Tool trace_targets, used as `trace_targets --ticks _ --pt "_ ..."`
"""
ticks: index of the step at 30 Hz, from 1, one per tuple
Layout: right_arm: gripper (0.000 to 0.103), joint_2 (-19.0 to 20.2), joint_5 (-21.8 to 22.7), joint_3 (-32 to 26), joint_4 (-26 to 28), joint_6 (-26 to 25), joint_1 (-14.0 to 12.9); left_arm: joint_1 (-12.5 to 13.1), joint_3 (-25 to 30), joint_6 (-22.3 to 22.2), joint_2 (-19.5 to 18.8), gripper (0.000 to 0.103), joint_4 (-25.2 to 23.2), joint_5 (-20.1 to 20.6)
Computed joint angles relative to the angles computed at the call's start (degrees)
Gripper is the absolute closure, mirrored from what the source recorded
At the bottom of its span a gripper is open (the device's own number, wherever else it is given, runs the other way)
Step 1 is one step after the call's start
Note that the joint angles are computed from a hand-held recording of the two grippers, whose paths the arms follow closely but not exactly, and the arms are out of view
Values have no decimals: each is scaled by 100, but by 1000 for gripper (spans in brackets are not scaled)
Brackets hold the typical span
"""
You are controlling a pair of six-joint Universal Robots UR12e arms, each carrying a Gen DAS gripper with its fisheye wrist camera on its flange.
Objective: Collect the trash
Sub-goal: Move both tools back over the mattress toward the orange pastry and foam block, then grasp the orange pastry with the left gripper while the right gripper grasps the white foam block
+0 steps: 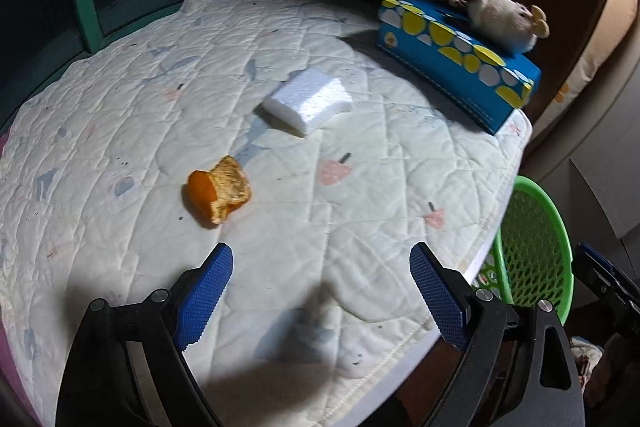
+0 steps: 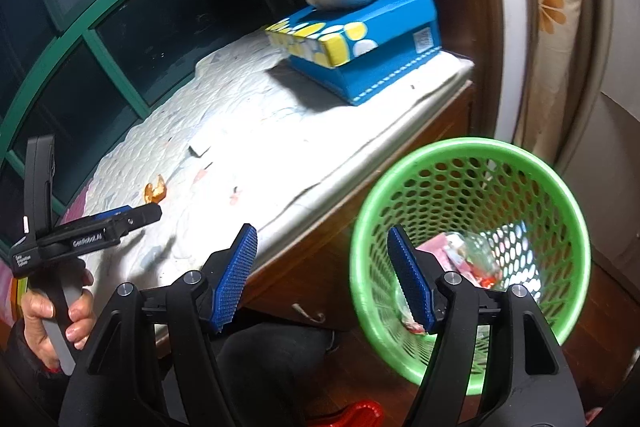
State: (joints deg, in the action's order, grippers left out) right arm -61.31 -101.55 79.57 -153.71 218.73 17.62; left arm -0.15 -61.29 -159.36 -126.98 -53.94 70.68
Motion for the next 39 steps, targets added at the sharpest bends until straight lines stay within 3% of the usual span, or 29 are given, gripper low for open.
trace_targets --ticks 10,25,34,39 --pt "35 252 282 -390 31 -235 8 62 608 -873 -441 16 -151 550" --pt "35 429 453 -650 228 -419 -34 1 1136 -1292 -825 17 -403 871" --pt "35 505 472 -783 330 -504 -39 -32 1256 -1197 -918 33 -423 1035" --pt "35 553 517 -859 376 -547 -46 -14 1241 -1140 -903 51 -387 1049"
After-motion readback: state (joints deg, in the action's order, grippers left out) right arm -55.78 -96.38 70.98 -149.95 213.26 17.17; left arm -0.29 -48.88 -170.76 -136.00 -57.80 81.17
